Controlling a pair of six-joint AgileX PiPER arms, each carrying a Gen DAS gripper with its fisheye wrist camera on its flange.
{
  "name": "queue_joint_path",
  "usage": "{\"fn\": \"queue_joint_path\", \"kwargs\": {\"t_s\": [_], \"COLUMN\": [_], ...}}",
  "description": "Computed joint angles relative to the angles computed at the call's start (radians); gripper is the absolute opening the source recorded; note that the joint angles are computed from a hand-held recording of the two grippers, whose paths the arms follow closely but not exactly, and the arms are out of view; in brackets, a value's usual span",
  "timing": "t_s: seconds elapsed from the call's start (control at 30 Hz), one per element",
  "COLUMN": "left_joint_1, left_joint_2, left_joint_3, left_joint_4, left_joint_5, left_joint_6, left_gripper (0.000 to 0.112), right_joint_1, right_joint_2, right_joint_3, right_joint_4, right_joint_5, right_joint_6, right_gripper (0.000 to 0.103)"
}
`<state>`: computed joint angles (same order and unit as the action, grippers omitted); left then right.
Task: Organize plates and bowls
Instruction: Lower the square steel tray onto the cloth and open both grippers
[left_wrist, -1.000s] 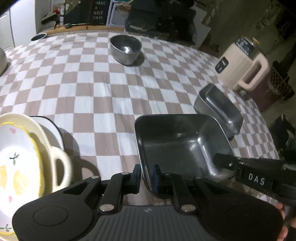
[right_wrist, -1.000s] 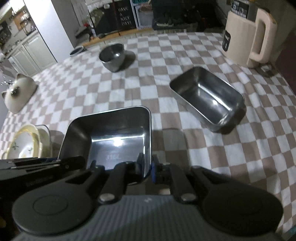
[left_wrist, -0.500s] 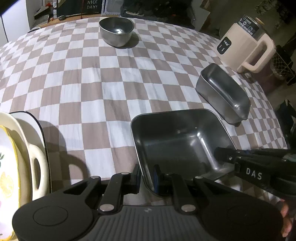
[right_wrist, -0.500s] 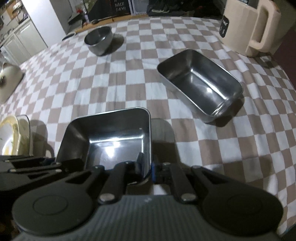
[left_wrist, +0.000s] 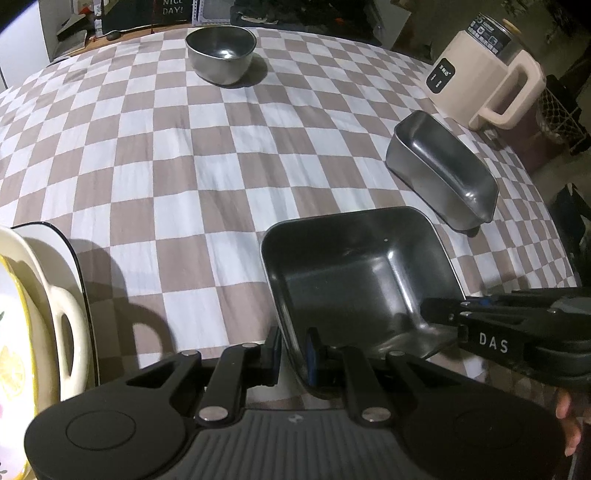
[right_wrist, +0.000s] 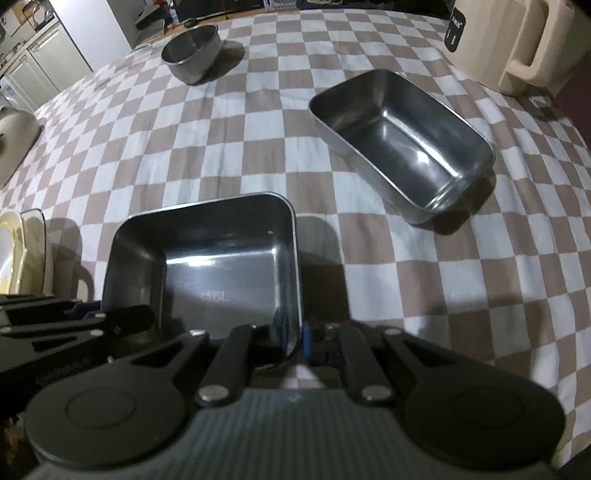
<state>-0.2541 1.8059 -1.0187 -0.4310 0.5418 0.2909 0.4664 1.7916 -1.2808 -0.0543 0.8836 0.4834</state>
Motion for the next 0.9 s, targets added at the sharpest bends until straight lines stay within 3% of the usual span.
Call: {"fn": "queue_joint_path", "kwargs": {"t_s": [0.3, 0.47, 0.6, 0.77, 0.9], "left_joint_1": [-0.006, -0.014, -0.013, 0.002, 0.005], "left_joint_2": [-0.005, -0.005, -0.008, -0.031, -0.053], "left_joint_3": [0.006, 0.010, 0.013, 0.026, 0.034], "left_joint_4": [0.002, 0.023, 0.038, 0.020, 0.021], "left_joint_5": [-0.005, -0.012, -0.021, -0.040, -0.052], "left_joint_6": [0.009, 0.006, -0.003, 0.017, 0.012], "left_gripper": [0.016, 0.018, 0.031, 0.047, 0.067], "right_joint_1": [0.001, -0.002, -0.006, -0.001, 0.005], "right_joint_2": [-0.003, -0.014, -0.029, -0.048, -0.066], "right_joint_3": [-0.001, 0.011, 0.023, 0.034, 0.045], "right_joint_4": [0.002, 0.002, 0.011, 0.012, -0.022], "right_joint_5": [0.005, 0.000, -0.018, -0.043, -0.059], "right_joint_6": [-0.008, -0.011, -0.017, -0.022, 0.021], "right_gripper": [0.016, 0.037, 0.057, 0.067, 0.074]}}
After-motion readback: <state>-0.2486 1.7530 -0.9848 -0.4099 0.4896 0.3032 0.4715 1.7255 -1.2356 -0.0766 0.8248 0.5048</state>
